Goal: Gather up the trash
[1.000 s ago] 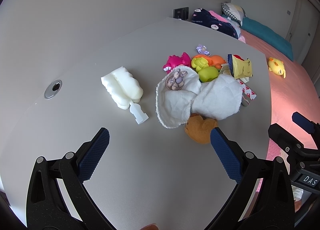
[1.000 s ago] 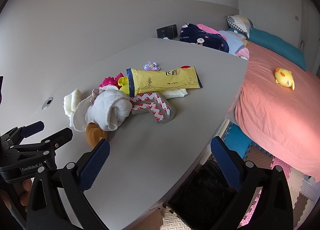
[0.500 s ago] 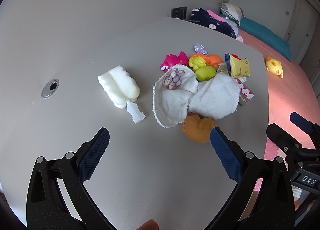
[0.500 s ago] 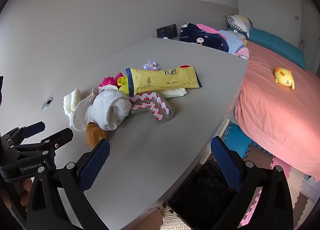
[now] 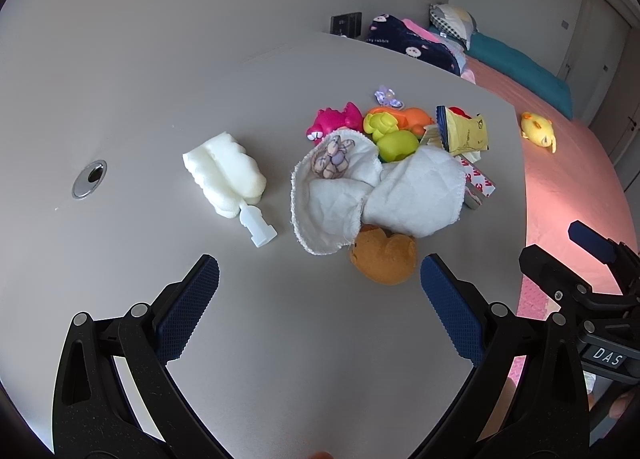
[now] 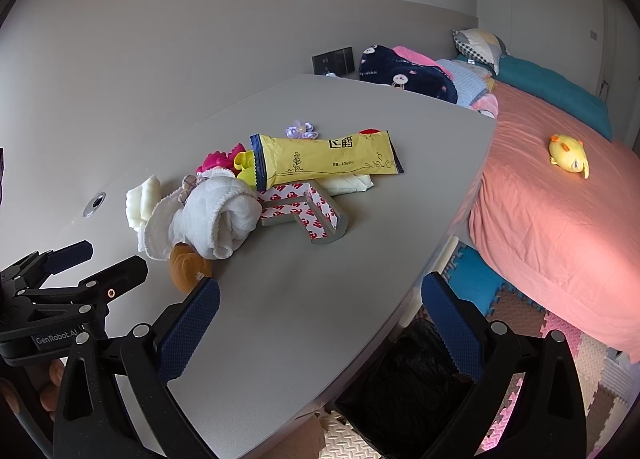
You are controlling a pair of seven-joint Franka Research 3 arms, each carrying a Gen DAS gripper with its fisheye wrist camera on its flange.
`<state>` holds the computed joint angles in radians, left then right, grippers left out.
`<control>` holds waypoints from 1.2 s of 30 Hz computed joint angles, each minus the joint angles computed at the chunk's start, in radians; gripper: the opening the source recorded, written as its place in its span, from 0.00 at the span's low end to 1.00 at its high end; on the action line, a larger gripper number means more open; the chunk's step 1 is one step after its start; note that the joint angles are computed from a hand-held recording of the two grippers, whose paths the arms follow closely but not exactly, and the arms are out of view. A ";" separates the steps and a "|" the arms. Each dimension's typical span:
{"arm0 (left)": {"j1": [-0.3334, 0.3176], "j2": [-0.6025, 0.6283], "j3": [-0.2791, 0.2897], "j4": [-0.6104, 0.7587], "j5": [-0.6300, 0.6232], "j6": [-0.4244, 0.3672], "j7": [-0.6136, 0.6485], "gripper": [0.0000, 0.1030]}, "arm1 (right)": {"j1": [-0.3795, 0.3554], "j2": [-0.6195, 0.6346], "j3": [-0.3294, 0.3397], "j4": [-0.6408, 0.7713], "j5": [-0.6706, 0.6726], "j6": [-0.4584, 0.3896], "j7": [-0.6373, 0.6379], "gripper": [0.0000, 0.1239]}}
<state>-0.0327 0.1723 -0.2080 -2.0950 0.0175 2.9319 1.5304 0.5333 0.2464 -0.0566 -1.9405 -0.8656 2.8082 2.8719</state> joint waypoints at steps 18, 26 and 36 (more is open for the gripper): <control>-0.008 0.006 0.022 0.003 0.023 0.005 -0.063 0.95 | 0.001 0.002 -0.001 0.003 0.003 -0.001 -0.004 0.81; 0.002 0.021 0.029 0.015 0.061 -0.002 -0.105 0.95 | -0.008 0.012 -0.010 -0.002 0.031 0.080 -0.030 0.81; 0.042 0.057 0.020 0.055 0.042 -0.005 -0.098 0.95 | 0.007 0.074 -0.029 0.049 0.235 0.181 -0.235 0.81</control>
